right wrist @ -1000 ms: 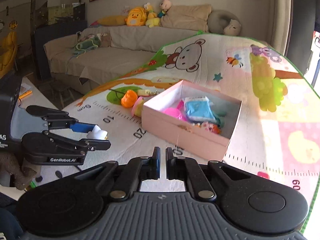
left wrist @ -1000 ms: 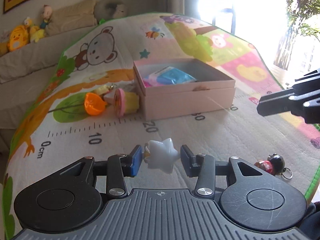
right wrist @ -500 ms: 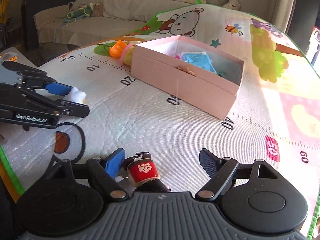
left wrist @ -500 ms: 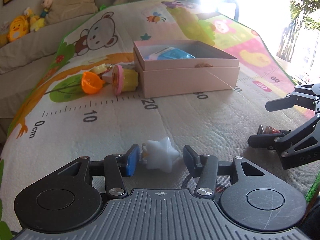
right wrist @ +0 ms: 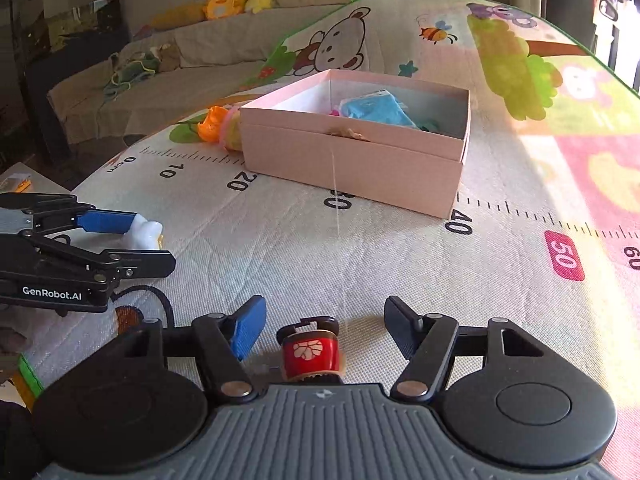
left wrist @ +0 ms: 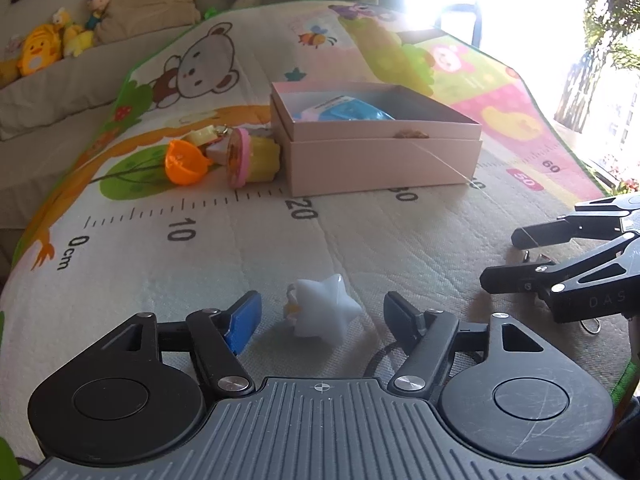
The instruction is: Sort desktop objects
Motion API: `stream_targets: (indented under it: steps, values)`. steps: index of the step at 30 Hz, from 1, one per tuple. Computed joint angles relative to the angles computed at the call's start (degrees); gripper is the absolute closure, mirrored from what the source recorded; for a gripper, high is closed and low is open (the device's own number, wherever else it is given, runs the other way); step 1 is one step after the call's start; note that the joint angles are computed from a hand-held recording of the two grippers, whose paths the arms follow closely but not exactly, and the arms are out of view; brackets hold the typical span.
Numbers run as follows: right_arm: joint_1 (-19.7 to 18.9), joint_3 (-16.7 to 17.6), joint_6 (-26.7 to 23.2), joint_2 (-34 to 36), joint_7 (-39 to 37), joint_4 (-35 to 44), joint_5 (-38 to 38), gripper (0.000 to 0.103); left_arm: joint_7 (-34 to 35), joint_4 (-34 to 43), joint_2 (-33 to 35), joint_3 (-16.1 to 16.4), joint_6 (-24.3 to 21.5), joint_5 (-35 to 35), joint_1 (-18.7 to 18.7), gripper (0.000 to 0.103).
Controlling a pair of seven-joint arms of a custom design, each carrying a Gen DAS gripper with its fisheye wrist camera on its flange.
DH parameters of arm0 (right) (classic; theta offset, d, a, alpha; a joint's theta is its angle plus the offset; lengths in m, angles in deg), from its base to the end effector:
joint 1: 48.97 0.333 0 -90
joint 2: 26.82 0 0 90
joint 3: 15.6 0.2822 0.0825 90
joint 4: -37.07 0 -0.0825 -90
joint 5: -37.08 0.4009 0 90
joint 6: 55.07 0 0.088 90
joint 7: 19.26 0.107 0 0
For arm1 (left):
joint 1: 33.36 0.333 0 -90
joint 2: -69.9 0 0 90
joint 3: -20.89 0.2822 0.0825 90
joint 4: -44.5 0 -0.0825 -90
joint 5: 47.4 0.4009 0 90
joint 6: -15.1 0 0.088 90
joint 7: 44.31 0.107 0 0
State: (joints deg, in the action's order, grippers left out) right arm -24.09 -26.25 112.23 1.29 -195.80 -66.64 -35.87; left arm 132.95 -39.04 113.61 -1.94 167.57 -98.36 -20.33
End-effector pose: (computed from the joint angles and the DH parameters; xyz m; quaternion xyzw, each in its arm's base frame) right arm 0.6259 0.2293 0.2681 -0.5974 0.6924 -0.2945 0.2774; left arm 0.7444 -0.0474 0.2620 -0.3409 0.8338 -0.4091 0.1458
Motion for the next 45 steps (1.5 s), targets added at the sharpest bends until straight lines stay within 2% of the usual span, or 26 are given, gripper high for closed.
stream_targets:
  steps: [2,6,12,16,19,21,26,28,30,32,35,37,38,39,43,45]
  values:
    - [0.6,-0.1,-0.9,1.1,-0.7,1.6,-0.5,0.045,-0.6,0.3,0.2,0.2,-0.2,0.2,-0.1,0.029]
    - [0.4,-0.5,1.0,3.1,-0.9,4.2,-0.5,0.062,-1.5,0.7,0.4,0.5,-0.5,0.9,-0.4,0.026]
    - [1.8,-3.0,3.0,3.9,2.2,4.8,-3.3,0.063,-1.5,0.5,0.3,0.2,-0.3,1.2,-0.2,0.025]
    - [1.8,-3.5,3.0,3.4,5.8,4.2,-5.7,0.063,-0.4,-0.3,-0.1,-0.3,-0.7,0.2,0.8,0.023]
    - [1.7,-2.6,1.2,3.2,5.6,4.2,-6.5,0.061,-0.1,-0.4,-0.2,-0.1,-1.1,0.0,0.8,0.023]
    - [1.5,-2.0,0.5,3.1,5.5,4.2,-6.9,0.054,-0.2,-0.5,-0.3,0.3,-0.7,0.3,0.3,0.024]
    - [0.8,-1.0,-0.3,2.8,5.3,4.1,-7.4,0.054,-0.5,-0.9,-0.6,0.8,1.3,1.6,-0.9,0.025]
    - [1.0,-0.4,-1.3,2.1,4.1,3.3,-7.4,0.049,-0.9,-0.8,-0.6,0.9,1.5,2.3,-1.1,0.029]
    - [1.9,-0.2,-2.8,0.6,4.6,1.5,-9.1,0.037,-0.9,-0.9,-0.7,0.7,1.2,2.7,-1.1,0.033]
    - [2.4,0.4,-4.7,-1.3,5.8,-0.8,-11.7,0.032,-0.8,-1.0,-0.7,0.5,1.5,2.8,-1.1,0.035]
    - [0.7,2.7,-5.9,-4.0,5.3,-4.3,-10.7,0.032,-0.8,-0.9,-0.6,0.3,1.6,3.0,-1.0,0.041]
    - [-0.7,3.6,-4.1,-5.4,7.2,-6.4,-10.6,0.039,-0.4,-1.1,-0.7,0.0,2.0,2.7,-0.9,0.05]
    - [-1.2,3.8,-2.7,-6.1,8.4,-7.1,-11.6,0.056,-0.4,-1.2,-0.7,-0.1,2.1,2.6,-0.9,0.053]
    - [-1.6,4.3,-2.5,-6.6,8.0,-7.6,-11.6,0.065,-0.5,-1.3,-0.8,-0.1,2.1,2.6,-0.9,0.057]
    - [-1.8,6.5,-5.3,-8.2,0.6,-8.6,-7.6,0.066,0.4,-2.1,-1.5,-0.4,1.4,2.3,-0.2,0.057]
    - [-1.4,6.5,-5.8,-10.4,0.8,-9.8,-9.5,0.066,1.9,-3.1,-2.5,-1.0,1.0,1.1,0.6,0.057]
